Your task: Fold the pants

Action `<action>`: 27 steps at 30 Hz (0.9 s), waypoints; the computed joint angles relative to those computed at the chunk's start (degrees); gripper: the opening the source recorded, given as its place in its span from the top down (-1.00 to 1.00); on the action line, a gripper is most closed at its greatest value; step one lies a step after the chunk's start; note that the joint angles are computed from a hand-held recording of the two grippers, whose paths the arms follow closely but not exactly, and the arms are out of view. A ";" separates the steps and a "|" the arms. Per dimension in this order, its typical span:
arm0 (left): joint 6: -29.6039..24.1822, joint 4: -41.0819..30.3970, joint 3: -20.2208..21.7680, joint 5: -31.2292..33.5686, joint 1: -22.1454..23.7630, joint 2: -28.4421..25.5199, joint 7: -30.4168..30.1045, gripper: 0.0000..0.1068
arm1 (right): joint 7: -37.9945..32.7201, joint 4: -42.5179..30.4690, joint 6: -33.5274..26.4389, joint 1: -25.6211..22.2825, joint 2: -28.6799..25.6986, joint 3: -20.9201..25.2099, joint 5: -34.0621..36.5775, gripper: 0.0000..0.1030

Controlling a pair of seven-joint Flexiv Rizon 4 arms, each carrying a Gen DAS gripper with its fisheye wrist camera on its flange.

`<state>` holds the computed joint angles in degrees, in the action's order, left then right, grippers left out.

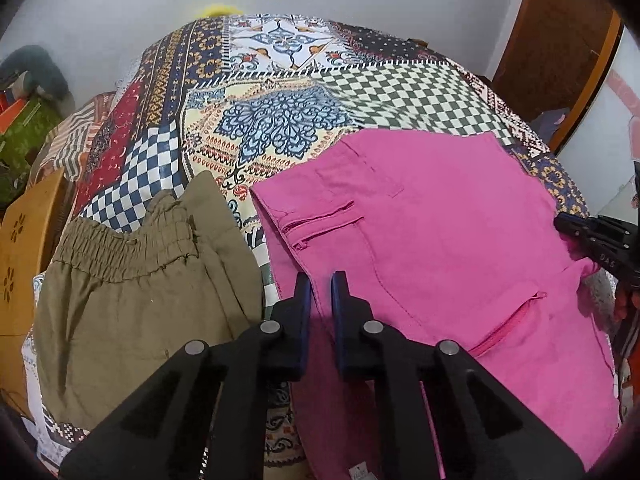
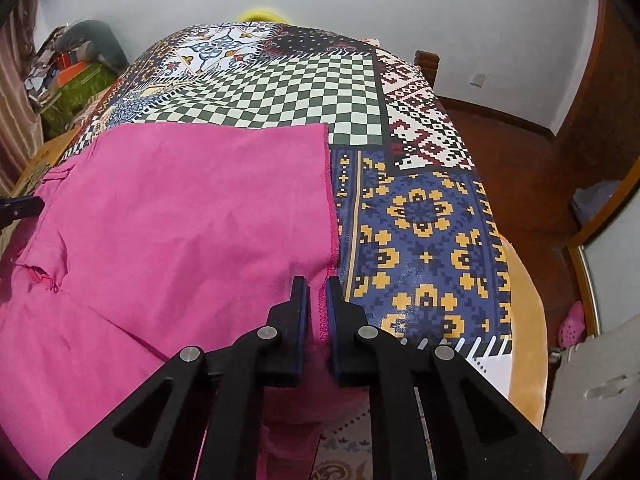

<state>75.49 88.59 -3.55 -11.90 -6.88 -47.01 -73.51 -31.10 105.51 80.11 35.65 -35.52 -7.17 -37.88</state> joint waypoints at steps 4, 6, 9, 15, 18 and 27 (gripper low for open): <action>-2.79 -1.42 1.21 0.48 -0.89 -0.13 -0.81 0.80 | 0.38 0.07 -0.86 0.58 0.39 -0.45 -0.65 0.83; -3.19 -1.21 1.00 0.47 -0.74 0.57 -1.07 0.80 | -0.48 -0.34 -1.88 -0.31 0.64 0.98 -0.05 0.82; -3.03 -0.28 0.74 0.39 -0.43 2.10 -1.36 0.69 | 0.15 0.24 -0.99 -0.37 1.66 0.76 -0.55 0.79; 0.58 1.29 1.18 0.57 0.16 4.65 -2.62 0.07 | -0.95 0.30 0.64 -1.11 3.44 1.49 -0.33 0.58; 0.00 -0.49 2.79 1.39 -0.37 4.49 -3.17 0.06 | -0.83 -0.67 1.11 -0.85 3.37 0.67 -0.94 0.47; -6.03 -8.47 1.97 0.31 1.57 -0.45 -3.52 0.06 | -6.46 -8.16 -1.59 -3.88 -0.88 4.08 3.21 0.40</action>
